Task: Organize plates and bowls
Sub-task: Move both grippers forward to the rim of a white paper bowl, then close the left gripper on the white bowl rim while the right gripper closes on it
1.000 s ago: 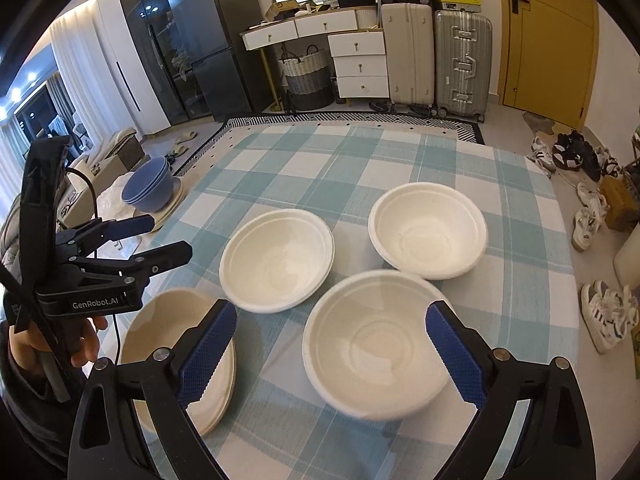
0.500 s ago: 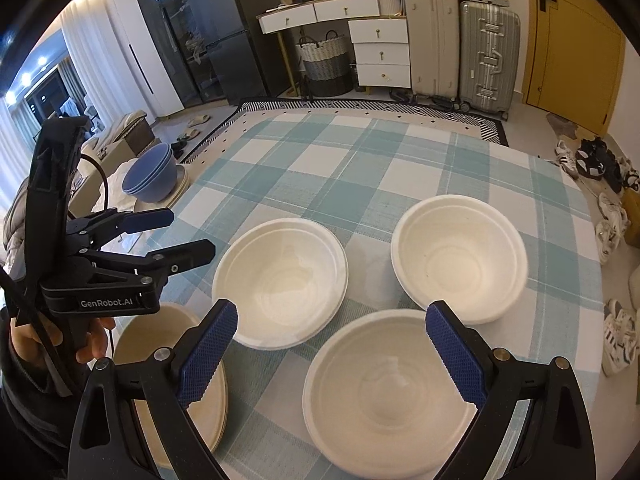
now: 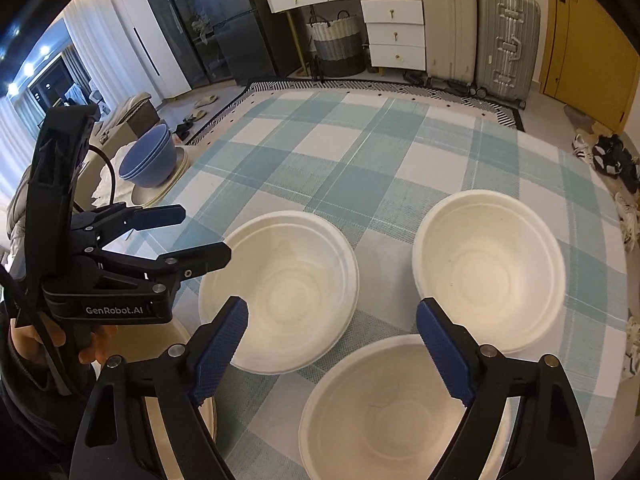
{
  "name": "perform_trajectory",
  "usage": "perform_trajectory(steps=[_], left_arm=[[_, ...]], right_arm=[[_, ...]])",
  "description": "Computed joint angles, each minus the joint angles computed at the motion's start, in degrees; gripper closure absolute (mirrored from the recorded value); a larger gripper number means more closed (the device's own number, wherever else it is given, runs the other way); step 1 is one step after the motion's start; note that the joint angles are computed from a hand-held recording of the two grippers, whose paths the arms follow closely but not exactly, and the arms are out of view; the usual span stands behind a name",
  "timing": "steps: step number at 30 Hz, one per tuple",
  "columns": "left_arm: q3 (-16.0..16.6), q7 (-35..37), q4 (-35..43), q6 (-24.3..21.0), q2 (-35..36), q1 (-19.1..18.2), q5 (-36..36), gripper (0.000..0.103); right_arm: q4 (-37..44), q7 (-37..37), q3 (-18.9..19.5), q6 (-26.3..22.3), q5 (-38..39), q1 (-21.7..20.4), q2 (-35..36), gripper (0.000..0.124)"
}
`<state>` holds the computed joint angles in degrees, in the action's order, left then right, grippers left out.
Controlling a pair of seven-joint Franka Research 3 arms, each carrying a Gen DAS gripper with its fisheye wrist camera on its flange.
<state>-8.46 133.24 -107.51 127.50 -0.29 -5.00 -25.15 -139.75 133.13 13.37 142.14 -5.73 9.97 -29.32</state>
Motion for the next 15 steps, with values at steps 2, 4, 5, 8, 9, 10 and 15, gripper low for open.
perform_trajectory(steps=[2,4,5,8,9,10,15], left_arm=[[-0.1,-0.2,0.4,-0.1,0.7,0.0,0.3,0.019],[-0.3,-0.4,0.9,-0.4,1.6,0.0,0.5,0.020],[-0.4,-0.4,1.2,-0.4,2.0,0.1,0.7,0.020],[-0.7,-0.6,1.9,-0.8,3.1,0.3,1.2,0.021],[-0.8,-0.6,2.2,-1.0,3.5,0.4,1.3,0.022],[-0.9,-0.7,2.4,-1.1,3.7,0.5,1.3,0.023],[-1.5,-0.6,3.4,-1.8,5.2,0.9,2.2,0.027]], right_arm=[[0.2,-0.5,-0.3,0.2,0.2,0.1,0.8,0.039],[0.4,-1.1,-0.8,0.5,0.6,0.3,1.7,0.042],[0.5,-1.5,-1.1,0.6,0.8,0.4,2.1,0.043],[0.8,-2.5,-1.8,1.0,1.8,0.7,3.2,0.045],[0.8,-2.8,-2.0,1.3,2.0,0.8,3.6,0.046],[0.8,-3.2,-2.4,1.6,2.6,1.0,4.0,0.049],[1.3,-4.5,-3.0,1.9,3.8,1.2,5.6,0.059]])
